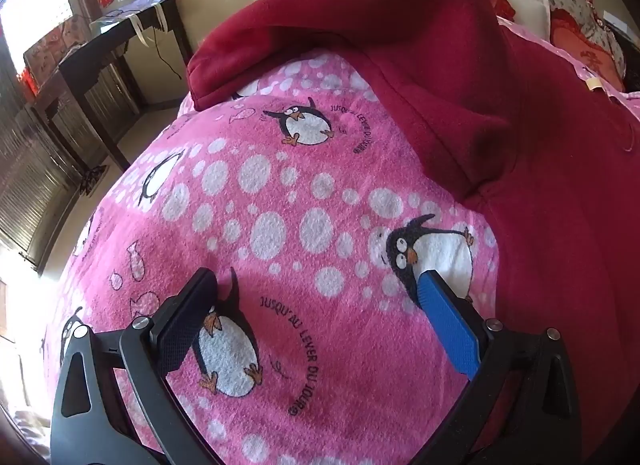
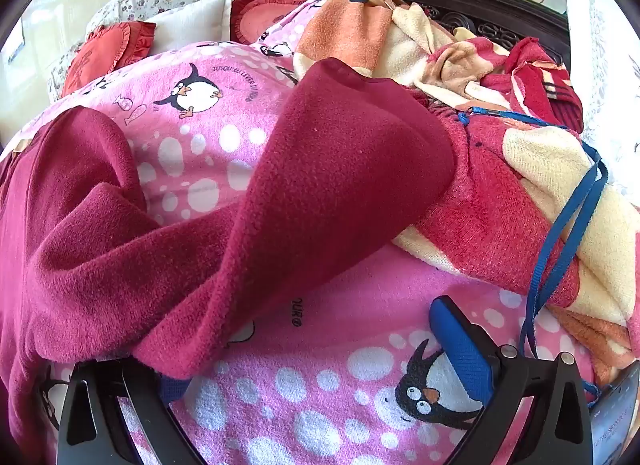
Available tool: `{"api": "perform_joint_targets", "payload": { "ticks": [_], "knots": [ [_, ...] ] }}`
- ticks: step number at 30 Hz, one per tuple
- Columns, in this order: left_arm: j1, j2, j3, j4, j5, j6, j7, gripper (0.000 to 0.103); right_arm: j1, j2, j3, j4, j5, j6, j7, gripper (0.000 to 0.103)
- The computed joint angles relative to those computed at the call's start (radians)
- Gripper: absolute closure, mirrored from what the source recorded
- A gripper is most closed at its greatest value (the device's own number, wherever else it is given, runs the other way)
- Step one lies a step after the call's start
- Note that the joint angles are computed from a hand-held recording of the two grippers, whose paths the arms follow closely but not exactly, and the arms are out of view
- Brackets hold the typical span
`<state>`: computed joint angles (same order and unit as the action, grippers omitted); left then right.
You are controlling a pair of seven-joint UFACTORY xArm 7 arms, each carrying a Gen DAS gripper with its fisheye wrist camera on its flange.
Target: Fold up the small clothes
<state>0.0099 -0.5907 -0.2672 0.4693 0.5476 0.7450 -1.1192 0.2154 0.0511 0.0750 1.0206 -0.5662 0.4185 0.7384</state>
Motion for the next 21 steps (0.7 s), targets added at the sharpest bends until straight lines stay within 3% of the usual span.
{"api": "perform_joint_targets", "payload": {
  "ticks": [3,7,9,15,21],
  "knots": [
    [-0.046,-0.063,0.051,-0.014,-0.087,0.01,0.066,0.002,-0.004,-0.001,0.003,0.005,0.054,0.01,-0.05,0.0],
    [-0.053,-0.179,0.017,0.0,-0.109,0.074,0.118,0.002,-0.013,-0.043,0.02,0.012,0.295,0.103,-0.259,0.0],
    [-0.059,-0.211,0.006,0.016,-0.122,0.085,0.139,0.002,-0.015,-0.109,0.023,-0.029,0.355,0.102,-0.276,0.001],
    [-0.068,-0.214,-0.031,0.09,-0.162,0.099,0.173,0.002,-0.009,-0.308,0.104,-0.118,0.302,0.031,-0.212,0.001],
    [-0.074,-0.178,-0.068,0.145,-0.182,0.096,0.15,0.002,0.037,-0.314,0.192,-0.052,0.285,0.053,-0.185,0.001]
  ]
}}
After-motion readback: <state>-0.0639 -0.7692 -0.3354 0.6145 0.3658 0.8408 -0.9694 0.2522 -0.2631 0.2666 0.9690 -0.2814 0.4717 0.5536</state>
